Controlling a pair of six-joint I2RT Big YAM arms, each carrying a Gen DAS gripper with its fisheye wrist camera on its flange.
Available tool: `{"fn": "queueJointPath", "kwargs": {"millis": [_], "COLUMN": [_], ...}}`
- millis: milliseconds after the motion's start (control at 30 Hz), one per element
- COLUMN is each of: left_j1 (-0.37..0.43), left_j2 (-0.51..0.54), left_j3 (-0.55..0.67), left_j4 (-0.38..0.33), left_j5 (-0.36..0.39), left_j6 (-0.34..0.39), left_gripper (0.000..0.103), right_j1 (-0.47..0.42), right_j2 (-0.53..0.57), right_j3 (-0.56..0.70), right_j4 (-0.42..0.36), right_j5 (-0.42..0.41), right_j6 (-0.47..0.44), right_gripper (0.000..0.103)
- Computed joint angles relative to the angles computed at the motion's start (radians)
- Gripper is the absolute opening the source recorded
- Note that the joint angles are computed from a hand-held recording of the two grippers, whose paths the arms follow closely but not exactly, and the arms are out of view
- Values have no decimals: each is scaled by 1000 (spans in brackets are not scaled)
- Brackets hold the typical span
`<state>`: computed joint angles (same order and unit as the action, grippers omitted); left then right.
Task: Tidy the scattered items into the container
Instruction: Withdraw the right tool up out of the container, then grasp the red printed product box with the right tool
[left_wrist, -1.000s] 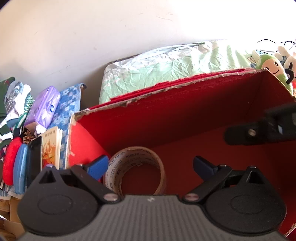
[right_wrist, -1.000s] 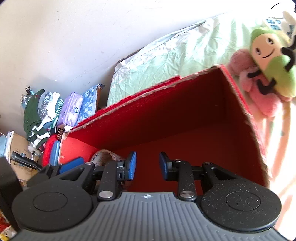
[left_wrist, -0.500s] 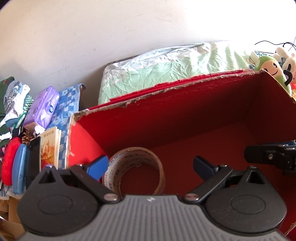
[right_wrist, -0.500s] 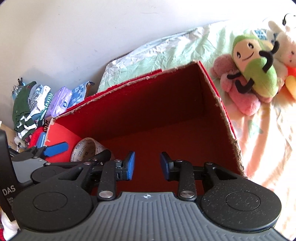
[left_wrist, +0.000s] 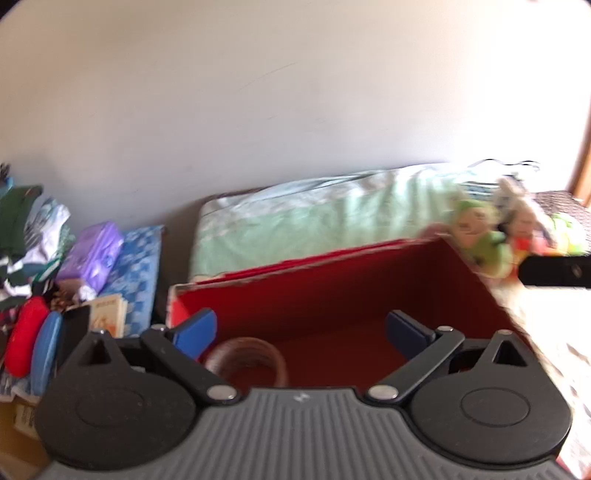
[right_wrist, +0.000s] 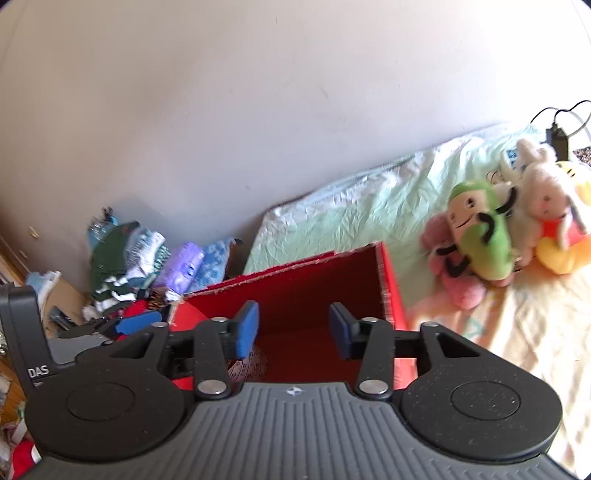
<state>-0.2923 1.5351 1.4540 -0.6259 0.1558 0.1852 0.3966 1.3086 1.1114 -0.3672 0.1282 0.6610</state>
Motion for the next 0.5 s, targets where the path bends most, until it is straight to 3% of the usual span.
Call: {"fn": "queueJointPath", "kwargs": {"millis": [167, 367, 500], "left_j1": [-17, -50, -110], "left_j2": [-82, -99, -139], "left_j3": [-79, -128, -188], "left_j4": [-60, -232, -285], "left_j5": [105, 214, 269], "left_j6": [43, 15, 46], "left_gripper": [99, 92, 92], "right_j1": [-9, 18, 11], "right_j2": [-101, -117, -100], "right_j3": [-79, -133, -150], "right_j4": [-99, -232, -263], "right_j5": [36, -52, -119], "right_j6": [-41, -116, -129], "right_gripper": [57, 61, 61]}}
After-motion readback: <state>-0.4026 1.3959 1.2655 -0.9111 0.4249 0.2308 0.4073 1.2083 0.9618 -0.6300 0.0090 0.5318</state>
